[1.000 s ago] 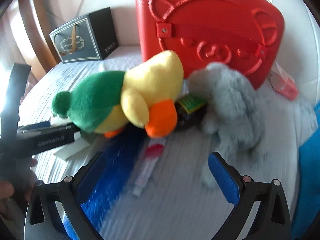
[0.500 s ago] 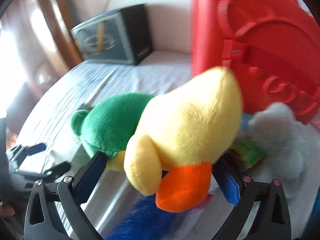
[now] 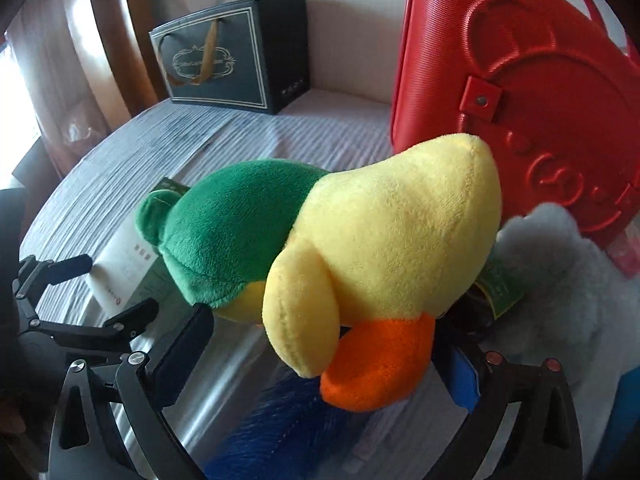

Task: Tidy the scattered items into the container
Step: 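Grasp the white-green patch box with left tool while right tool reaches the plush duck, then lift the patch box with left tool while right tool grasps the green plush duck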

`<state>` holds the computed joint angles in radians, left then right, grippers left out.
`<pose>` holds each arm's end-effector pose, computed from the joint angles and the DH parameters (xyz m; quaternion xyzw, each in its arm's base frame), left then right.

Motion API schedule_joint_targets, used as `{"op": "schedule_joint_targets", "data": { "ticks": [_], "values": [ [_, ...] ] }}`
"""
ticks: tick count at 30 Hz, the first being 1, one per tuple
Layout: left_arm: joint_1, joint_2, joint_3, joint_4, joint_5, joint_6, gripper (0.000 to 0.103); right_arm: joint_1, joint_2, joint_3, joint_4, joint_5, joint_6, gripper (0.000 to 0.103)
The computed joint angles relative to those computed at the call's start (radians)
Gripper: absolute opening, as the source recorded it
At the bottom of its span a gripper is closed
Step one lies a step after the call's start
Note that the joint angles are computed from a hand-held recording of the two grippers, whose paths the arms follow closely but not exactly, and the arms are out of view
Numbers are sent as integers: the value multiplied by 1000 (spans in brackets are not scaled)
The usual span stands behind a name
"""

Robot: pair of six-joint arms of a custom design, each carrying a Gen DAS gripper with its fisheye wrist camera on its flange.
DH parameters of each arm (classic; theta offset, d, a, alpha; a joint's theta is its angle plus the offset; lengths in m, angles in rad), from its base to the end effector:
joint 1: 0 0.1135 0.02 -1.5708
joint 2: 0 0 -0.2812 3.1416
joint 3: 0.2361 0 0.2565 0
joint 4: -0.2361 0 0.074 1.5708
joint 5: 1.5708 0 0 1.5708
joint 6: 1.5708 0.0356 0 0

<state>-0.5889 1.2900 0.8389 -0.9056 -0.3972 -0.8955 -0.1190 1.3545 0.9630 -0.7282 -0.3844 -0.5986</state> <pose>0.1867 -0.1082 0.2246 -0.1697 0.9601 0.0738 0.2098 0.2595 -0.0176 0.2521 -0.2687 0.9192 0.0972 0.2709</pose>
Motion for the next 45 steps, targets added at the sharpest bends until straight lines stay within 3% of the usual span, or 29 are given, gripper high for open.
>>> {"op": "schedule_joint_targets", "data": {
  "ticks": [6, 10, 17, 25, 33, 38, 43, 44, 45],
  "values": [
    [112, -12, -76, 91, 71, 70, 95, 45, -37, -36, 78, 68, 20, 103],
    [115, -19, -90, 127, 87, 83, 85, 37, -51, -42, 87, 80, 9, 103],
    [78, -41, -75, 117, 59, 53, 82, -11, -47, -25, 92, 66, 0, 103],
    [49, -35, 18, 100, 0, 91, 76, 12, 27, 11, 115, 25, 7, 103],
    [113, -21, -51, 103, 65, 103, 77, -10, 27, 62, -51, -45, -145, 103],
    [131, -83, -59, 86, 67, 110, 79, -21, -33, 91, -63, -56, -165, 103],
    [196, 46, -48, 164, 120, 145, 86, 97, -6, 59, 48, 126, -134, 103],
    [207, 28, -68, 197, 130, 144, 85, 120, -19, 39, 79, 153, -146, 103],
    [204, 24, -74, 203, 123, 146, 76, 148, -42, 18, 112, 181, -162, 103]
  ]
}}
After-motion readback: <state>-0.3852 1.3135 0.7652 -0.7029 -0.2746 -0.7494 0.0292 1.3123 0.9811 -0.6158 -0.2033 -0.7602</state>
